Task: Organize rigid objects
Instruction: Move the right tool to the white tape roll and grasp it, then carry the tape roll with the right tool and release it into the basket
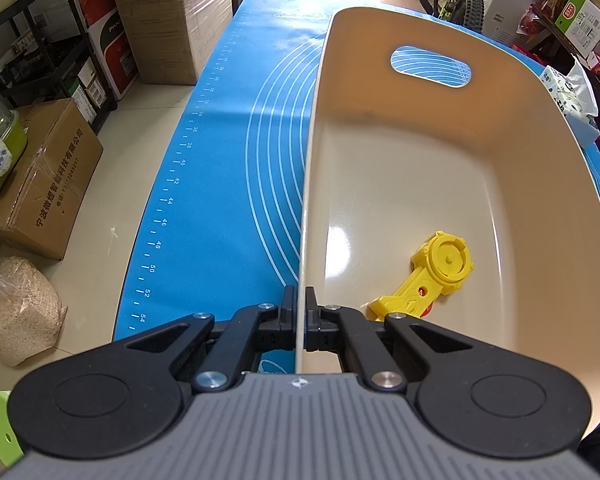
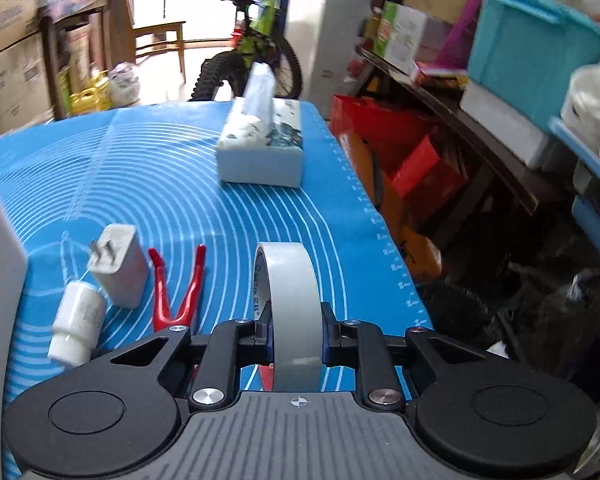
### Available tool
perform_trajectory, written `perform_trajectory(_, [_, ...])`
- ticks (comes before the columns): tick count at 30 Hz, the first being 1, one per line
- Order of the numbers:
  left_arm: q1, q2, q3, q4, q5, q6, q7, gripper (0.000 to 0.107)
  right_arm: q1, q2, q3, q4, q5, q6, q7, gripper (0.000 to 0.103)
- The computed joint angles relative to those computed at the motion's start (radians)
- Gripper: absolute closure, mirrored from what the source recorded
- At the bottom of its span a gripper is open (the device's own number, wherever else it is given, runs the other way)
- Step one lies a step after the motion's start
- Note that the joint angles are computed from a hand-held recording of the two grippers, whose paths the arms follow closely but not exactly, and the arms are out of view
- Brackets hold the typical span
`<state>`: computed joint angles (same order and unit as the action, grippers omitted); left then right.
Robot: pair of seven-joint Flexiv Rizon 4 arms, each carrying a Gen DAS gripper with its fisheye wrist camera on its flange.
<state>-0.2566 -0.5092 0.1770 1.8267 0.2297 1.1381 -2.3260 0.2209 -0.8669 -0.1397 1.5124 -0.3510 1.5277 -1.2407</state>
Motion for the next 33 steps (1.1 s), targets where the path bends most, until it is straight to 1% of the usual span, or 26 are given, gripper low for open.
perform_trajectory(7, [0.001,0.0,-0.001,-0.001,0.002,-0.001,-0.001,0.104,-0.025,0.075,0.046,0.078,0.014,0.041,-0.037,0.073])
perform_trajectory(10, [0.001,0.0,-0.002,-0.001,0.002,-0.001,-0.001,0.104,-0.048,0.109,0.092,0.107,0.026,0.066,-0.063,0.073])
perform_trajectory(15, [0.001,0.0,-0.002,-0.002,0.002,-0.002,-0.001,0.104,-0.099,0.156,0.197,0.14,0.042,0.098,-0.125,0.073])
perform_trajectory(19, [0.002,0.0,-0.003,-0.001,0.001,-0.002,-0.001,0.104,-0.149,0.174,0.309,0.146,0.052,0.113,-0.183,0.073])
perform_trajectory(24, [0.003,0.001,-0.003,-0.002,0.002,-0.003,0.002,0.104,-0.203,0.174,0.45,0.137,0.065,0.109,-0.255,0.073])
perform_trajectory(28, [0.005,0.004,-0.006,-0.001,0.0,-0.004,0.007,0.104,-0.222,0.164,0.529,0.133,0.078,0.097,-0.303,0.073])
perform_trajectory(33, [0.01,0.008,-0.009,0.003,-0.006,-0.002,0.015,0.104,-0.212,0.152,0.584,0.126,0.103,0.057,-0.354,0.073])
